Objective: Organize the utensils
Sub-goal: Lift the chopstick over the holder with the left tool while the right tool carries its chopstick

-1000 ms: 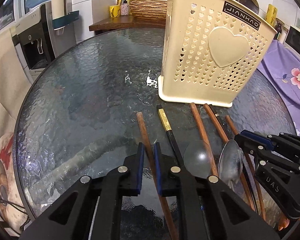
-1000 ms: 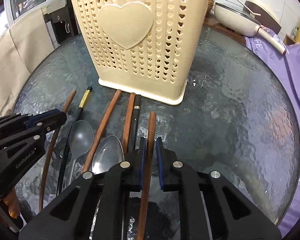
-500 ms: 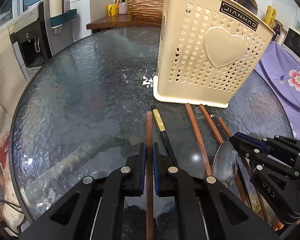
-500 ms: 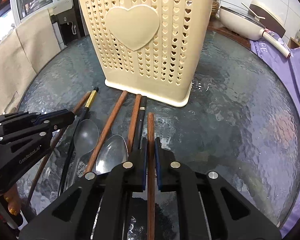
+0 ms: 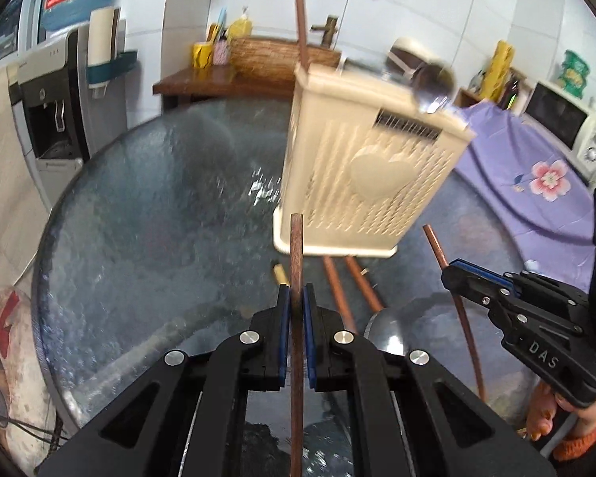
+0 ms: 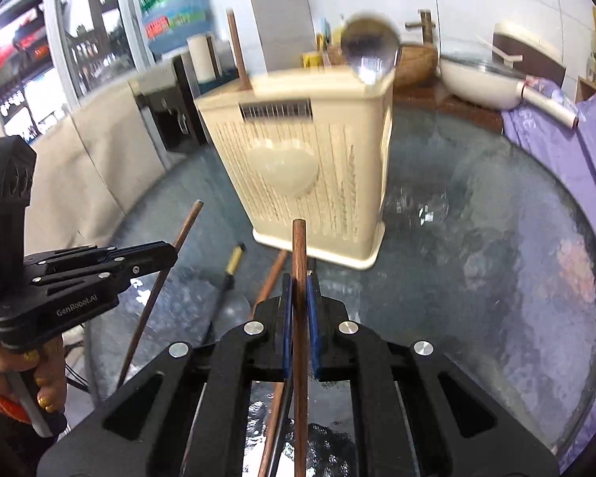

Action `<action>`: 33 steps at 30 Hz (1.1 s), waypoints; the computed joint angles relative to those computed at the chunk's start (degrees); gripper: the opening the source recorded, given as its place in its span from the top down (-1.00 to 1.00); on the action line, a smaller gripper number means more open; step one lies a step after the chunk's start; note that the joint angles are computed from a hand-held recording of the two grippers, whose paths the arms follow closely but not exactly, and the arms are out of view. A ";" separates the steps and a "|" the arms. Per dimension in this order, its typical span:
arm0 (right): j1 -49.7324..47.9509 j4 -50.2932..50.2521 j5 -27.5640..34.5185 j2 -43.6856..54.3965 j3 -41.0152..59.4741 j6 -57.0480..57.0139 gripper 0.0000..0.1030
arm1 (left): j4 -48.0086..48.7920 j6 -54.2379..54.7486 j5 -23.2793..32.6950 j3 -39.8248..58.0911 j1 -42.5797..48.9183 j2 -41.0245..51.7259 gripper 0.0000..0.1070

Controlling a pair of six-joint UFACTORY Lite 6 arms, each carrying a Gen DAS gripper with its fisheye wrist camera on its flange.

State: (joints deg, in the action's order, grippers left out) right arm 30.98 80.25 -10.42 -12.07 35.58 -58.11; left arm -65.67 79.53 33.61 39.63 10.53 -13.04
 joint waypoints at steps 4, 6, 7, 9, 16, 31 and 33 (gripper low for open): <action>0.37 14.85 -0.70 -7.57 -0.51 -16.37 0.85 | 0.93 -1.14 6.32 1.47 3.16 -4.36 0.87; -0.16 20.49 -0.32 -9.56 -0.14 -22.73 0.85 | 1.48 -1.90 8.14 1.88 3.80 -6.48 0.87; 0.30 24.55 -0.78 -11.04 -0.10 -26.81 0.85 | 1.45 -1.92 8.64 1.72 3.97 -7.29 0.87; 1.73 30.13 -2.70 -14.18 -0.16 -32.69 0.85 | 1.68 -2.20 10.69 1.75 4.98 -9.20 0.87; 5.87 42.99 -7.47 -22.77 -0.44 -45.88 0.85 | 1.88 -0.71 20.22 1.44 11.67 -14.39 0.87; 13.24 44.23 -16.47 -26.40 4.59 -48.47 0.85 | 0.81 0.48 29.69 5.67 17.91 -15.39 0.88; 13.59 44.50 -17.17 -25.53 6.33 -49.54 0.85 | 0.73 -0.05 29.79 6.66 17.55 -15.54 0.88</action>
